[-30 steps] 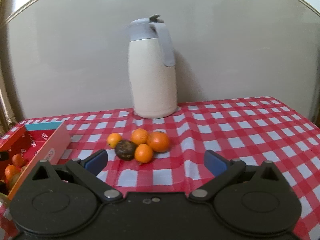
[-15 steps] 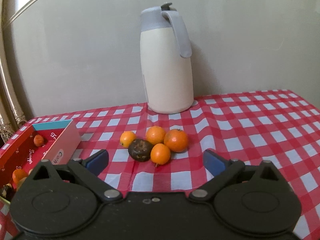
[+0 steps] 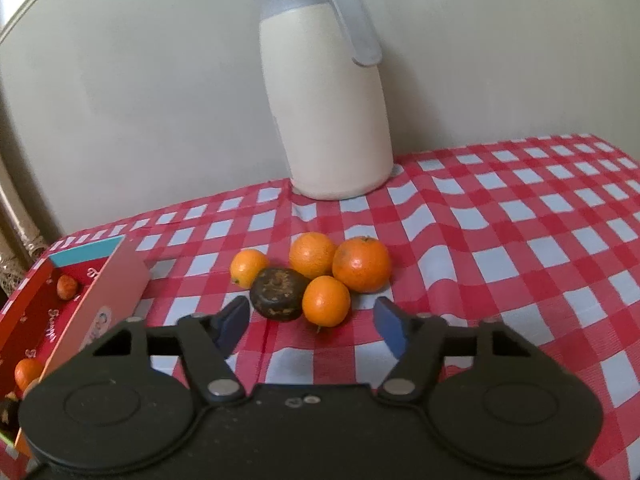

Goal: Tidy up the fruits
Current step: 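Lower the right gripper onto a small orange and close it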

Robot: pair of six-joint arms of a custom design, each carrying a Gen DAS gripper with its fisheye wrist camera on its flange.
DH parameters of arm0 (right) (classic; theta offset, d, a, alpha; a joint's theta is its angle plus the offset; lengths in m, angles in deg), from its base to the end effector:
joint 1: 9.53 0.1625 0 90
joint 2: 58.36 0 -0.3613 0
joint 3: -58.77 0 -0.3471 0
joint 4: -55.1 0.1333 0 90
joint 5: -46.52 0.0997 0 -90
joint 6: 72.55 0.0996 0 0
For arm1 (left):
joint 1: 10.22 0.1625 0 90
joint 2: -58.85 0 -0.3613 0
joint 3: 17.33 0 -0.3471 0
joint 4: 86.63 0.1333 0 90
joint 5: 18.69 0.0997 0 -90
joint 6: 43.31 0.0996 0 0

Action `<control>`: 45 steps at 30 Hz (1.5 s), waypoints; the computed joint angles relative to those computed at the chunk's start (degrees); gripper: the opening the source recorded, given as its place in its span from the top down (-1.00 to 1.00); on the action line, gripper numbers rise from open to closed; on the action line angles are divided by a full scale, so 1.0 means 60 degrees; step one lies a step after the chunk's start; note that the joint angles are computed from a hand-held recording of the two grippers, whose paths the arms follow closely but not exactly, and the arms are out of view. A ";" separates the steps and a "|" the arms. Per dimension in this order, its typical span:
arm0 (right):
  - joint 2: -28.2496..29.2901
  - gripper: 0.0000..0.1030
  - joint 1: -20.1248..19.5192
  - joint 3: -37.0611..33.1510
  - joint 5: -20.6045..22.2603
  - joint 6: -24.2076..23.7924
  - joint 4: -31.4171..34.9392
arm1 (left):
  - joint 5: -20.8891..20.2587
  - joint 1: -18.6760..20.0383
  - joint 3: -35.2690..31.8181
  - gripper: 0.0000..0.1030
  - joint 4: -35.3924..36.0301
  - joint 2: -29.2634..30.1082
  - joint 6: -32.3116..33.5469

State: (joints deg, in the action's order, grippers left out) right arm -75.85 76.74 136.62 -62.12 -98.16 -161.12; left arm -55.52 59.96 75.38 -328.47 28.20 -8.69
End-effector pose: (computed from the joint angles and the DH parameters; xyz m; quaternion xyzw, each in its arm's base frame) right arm 0.0594 -0.6484 0.0218 0.0707 -0.8299 0.4845 0.2674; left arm 0.0195 -0.5742 0.1395 0.0089 0.7079 -0.5850 0.3957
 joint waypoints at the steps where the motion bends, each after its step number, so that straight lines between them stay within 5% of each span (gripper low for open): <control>1: 0.0047 -0.12 -0.0004 -0.0111 -0.0066 0.0067 0.0077 | 0.0021 0.0033 0.0000 -0.99 -0.0032 -0.0029 0.0034; 25: 0.0469 0.43 -0.0130 -0.1036 -0.0046 0.0607 0.0913 | 0.0104 0.0274 0.0117 -0.99 -0.0216 -0.0305 0.0092; 40: 0.0296 0.44 0.0109 -0.0361 0.0463 -0.0308 -0.0157 | 0.0185 0.0229 0.0066 -0.99 -0.0377 -0.0256 0.0137; 45: 0.0407 0.64 0.0277 -0.0333 0.0635 -0.0657 -0.0153 | 0.0267 0.0250 0.0086 -0.99 -0.0427 -0.0287 0.0105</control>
State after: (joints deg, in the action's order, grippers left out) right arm -73.41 78.40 134.62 -58.31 -102.10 -162.03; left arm -53.91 61.46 75.89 -331.03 26.47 -8.06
